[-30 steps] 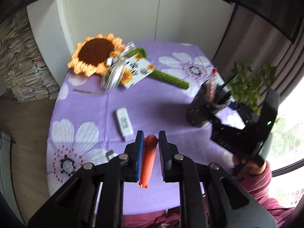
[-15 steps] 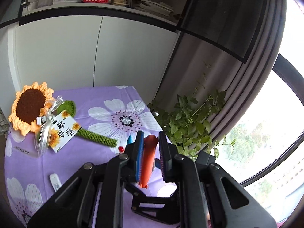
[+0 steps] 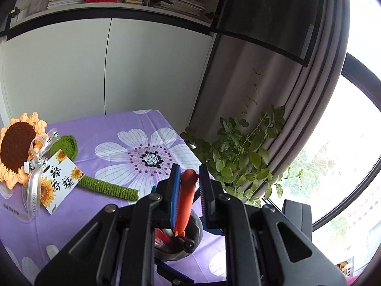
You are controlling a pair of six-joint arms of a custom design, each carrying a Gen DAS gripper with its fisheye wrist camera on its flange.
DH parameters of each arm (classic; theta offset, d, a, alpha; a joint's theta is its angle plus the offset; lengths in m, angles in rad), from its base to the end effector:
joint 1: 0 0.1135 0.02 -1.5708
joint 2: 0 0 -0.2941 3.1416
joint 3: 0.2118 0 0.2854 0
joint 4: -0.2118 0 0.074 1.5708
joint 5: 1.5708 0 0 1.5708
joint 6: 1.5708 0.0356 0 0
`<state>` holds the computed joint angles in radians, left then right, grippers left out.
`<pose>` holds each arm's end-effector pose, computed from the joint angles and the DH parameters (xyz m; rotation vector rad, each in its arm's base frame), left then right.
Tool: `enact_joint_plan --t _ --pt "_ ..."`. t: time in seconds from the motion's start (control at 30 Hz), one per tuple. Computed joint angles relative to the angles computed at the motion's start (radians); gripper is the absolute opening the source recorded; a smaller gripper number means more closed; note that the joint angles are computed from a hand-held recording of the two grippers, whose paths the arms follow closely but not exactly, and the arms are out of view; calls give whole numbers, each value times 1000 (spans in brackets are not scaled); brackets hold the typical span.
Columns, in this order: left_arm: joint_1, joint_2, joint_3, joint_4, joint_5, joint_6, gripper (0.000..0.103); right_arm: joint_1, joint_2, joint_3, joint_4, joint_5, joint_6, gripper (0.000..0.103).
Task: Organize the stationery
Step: 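Lift the orange highlighter with the left gripper and drop it into the holder, then lower the left gripper and grasp the small white eraser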
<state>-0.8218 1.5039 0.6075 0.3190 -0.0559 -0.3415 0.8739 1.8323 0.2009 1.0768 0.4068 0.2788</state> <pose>0.2147 -0.2280 0.1667 0.4934 2.1559 -0.6069 0.1582 0.1671 0.0593 -0.3802 2.0519 0.2706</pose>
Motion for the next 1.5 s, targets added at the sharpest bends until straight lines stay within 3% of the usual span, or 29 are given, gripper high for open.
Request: enact_joint_plan --t 0.13,0.33,0.4,0.47,0.5,0.53,0.73,0.87,1.07,1.23,1.3,1.5 --pt "11 18 -17 36 27 -17 12 3 0 6 -15 5 3 71" --pt "-3 -34 -35 -8 -9 -21 21 9 -2 13 -32 6 16 71" --pt "-3 -78 -45 -39 -16 -30 29 9 -3 13 -35 6 18 71" --pt "-2 -152 -70 -68 -39 -46 45 12 -4 14 -37 8 19 71" --pt "-3 -202 -84 -93 -74 -58 53 9 -6 12 -37 5 18 71" --pt "-4 -250 -97 -126 -112 -67 55 9 -7 12 -37 5 18 71" --pt "61 -476 -168 -412 -257 -139 55 8 -9 12 -39 5 17 71" --pt "185 -467 -239 -534 -209 -213 55 8 -10 11 -40 5 18 71" --pt "322 -293 -301 -521 -101 -283 53 8 -14 11 -45 6 17 71" --pt "364 -148 -287 -500 -91 -307 52 2 -13 11 -42 0 14 71" --pt "387 -103 -283 -474 -57 -303 47 2 -13 11 -42 0 14 71" --pt "382 -94 -273 -497 -84 -329 22 1 -15 10 -43 -3 15 71"
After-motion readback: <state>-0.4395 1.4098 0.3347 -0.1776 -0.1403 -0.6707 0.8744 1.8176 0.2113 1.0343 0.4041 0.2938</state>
